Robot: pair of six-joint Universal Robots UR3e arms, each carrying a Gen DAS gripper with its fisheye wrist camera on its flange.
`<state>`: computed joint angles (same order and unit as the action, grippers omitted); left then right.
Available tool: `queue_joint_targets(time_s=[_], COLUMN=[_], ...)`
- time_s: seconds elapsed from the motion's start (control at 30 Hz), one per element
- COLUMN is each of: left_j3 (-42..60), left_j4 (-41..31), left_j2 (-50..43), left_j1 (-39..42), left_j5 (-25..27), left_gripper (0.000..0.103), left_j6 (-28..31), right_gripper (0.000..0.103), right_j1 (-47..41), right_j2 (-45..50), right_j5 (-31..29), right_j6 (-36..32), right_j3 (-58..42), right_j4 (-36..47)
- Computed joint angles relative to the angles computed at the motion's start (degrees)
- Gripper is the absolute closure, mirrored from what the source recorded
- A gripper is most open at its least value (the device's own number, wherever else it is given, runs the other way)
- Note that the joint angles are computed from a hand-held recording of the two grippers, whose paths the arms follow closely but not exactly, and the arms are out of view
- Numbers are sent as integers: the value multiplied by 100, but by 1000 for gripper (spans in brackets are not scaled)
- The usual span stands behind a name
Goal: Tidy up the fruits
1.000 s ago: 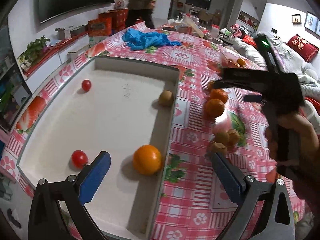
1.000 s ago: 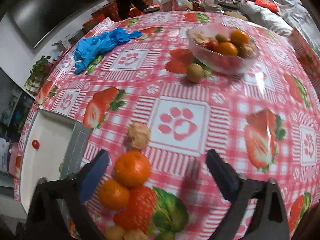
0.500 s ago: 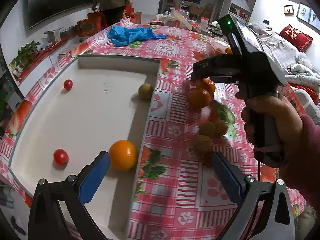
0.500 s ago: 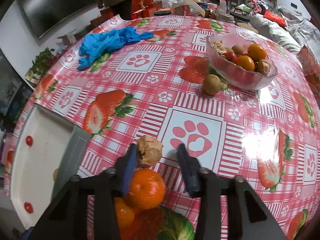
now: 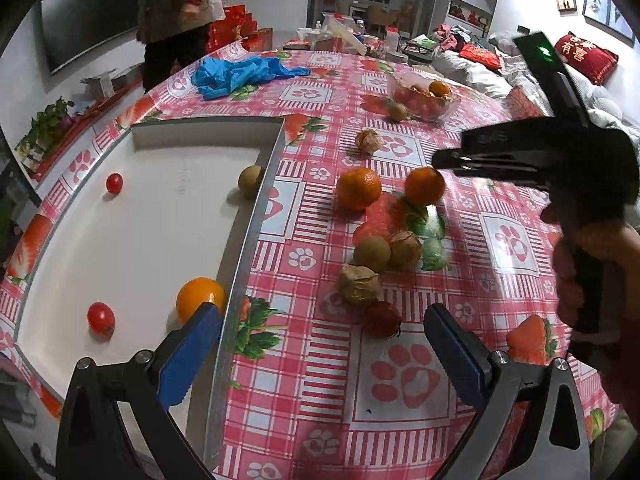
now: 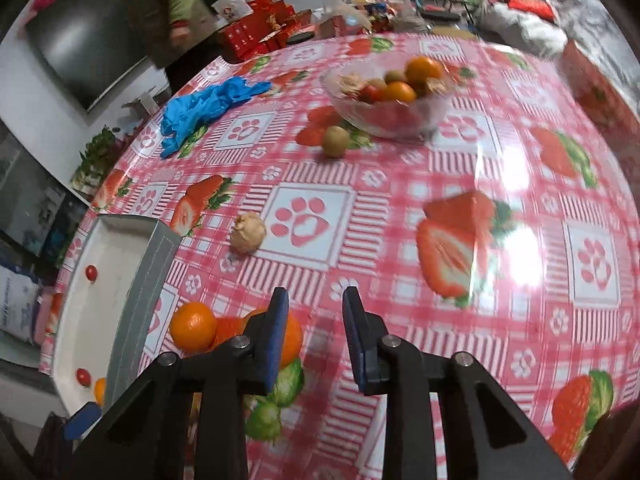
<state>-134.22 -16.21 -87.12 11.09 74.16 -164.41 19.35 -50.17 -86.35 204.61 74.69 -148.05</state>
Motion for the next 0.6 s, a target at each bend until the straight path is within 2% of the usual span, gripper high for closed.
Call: queue_joint_targets(time_s=[0.07, 0.37, 0.6], left_j3=[-37, -106, 46], left_j4=[70, -11, 318], left_j2=[55, 129, -598], left_j1=[-40, -301, -419], left_j5=[69, -39, 280], left_gripper=[2, 2, 2], left_j6=[-30, 158, 85], right_gripper=[37, 36, 36], right_j1=[-65, 88, 365], right_j2=[-137, -470, -116], right_j5=[26, -71, -69], right_j6=[67, -117, -325], right_j3=[272, 977, 492], right_j4=[-77, -634, -446])
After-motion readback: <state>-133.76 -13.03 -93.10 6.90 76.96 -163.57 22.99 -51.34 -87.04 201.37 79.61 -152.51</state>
